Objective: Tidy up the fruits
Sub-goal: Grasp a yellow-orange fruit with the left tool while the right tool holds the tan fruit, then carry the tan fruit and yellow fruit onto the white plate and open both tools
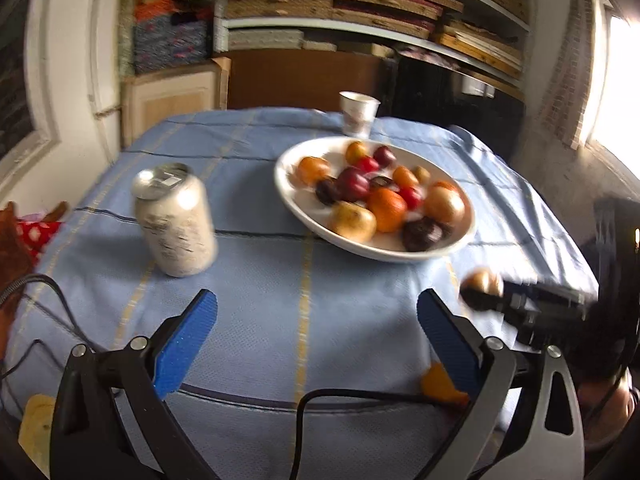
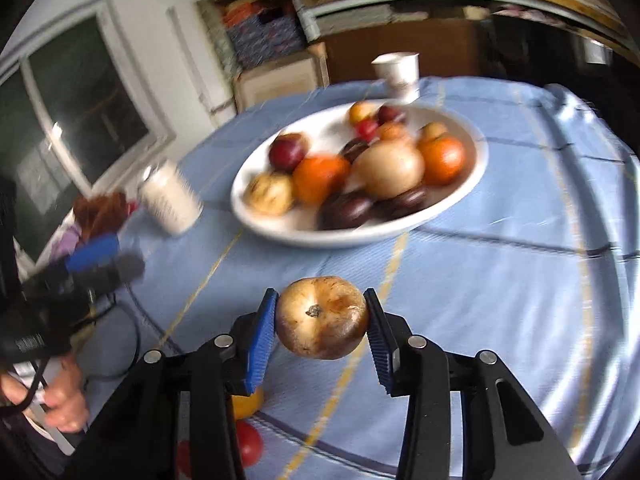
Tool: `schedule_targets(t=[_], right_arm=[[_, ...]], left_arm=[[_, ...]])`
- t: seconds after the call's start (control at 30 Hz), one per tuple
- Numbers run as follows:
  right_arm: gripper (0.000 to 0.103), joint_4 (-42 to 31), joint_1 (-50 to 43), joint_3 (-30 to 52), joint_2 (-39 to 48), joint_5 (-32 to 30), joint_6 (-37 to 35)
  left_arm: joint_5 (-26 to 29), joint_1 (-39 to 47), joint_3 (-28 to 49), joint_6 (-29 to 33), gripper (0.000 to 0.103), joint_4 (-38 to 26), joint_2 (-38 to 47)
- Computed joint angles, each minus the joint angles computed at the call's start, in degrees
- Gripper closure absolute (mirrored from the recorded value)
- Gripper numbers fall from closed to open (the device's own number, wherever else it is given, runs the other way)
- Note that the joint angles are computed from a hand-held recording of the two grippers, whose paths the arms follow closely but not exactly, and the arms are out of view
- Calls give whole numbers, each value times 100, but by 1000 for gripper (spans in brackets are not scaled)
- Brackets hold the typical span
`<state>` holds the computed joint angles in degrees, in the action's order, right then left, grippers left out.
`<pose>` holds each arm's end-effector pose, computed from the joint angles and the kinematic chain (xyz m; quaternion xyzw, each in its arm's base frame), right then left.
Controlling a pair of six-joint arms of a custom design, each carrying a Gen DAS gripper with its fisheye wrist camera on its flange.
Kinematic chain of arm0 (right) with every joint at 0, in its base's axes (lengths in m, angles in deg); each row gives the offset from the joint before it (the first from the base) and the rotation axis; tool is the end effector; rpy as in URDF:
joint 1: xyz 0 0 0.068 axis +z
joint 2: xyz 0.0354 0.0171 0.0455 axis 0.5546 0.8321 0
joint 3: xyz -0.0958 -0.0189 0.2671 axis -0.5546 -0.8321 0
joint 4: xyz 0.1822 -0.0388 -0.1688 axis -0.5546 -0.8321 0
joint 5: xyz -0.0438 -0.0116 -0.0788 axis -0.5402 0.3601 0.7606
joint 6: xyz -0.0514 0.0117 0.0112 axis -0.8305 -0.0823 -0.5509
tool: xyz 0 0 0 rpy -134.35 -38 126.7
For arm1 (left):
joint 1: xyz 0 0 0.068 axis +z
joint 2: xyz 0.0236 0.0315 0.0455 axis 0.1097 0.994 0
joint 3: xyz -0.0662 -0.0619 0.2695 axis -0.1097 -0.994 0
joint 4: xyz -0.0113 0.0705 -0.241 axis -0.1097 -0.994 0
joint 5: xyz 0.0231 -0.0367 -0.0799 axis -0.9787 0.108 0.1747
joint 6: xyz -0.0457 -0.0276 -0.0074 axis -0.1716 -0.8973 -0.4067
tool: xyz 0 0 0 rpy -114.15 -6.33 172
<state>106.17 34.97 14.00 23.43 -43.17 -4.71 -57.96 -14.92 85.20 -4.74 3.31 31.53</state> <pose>0.2854 0.0132 0.1173 0.0577 0.9109 0.1400 0.3838 0.3464 -0.1396 0.1414 0.1896 0.8959 -0.1354 0.3784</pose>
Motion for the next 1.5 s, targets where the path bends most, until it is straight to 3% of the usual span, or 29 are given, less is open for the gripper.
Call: schedule_targets(t=[0.17,0.33,0.47,0.73,1.03,1.3,1.4,1.5], right_arm=[[59,85,-496,-413,-676,-28,60],[59,126,-792,-685,-1012,-250,151],[59,127,-845,-735,-1025,-452,128],[59,103,-799,-784,-1101,-442,135],[59,88,-836,-768,-1063,-494,131],[59,447,-761,-930,-1016,-390,84],[59,795,-572,-926,-889,-80,-105],[59,820,-592,-558,-613,-290,-164]], left_arm=[[1418,89,492,375,5,-956,330],[2635,76,1271,861,38,-2341,914],[2637,-68,1422,934,43,-2606,1104],[2434,-203,1593,958,66,-2744,1293],[2371,-224,1506,925,66,-2566,1260],[2396,15,985,683,66,-1826,718],[2500,176,1294,646,66,-1978,642],[2355,223,2238,502,66,-2353,880]])
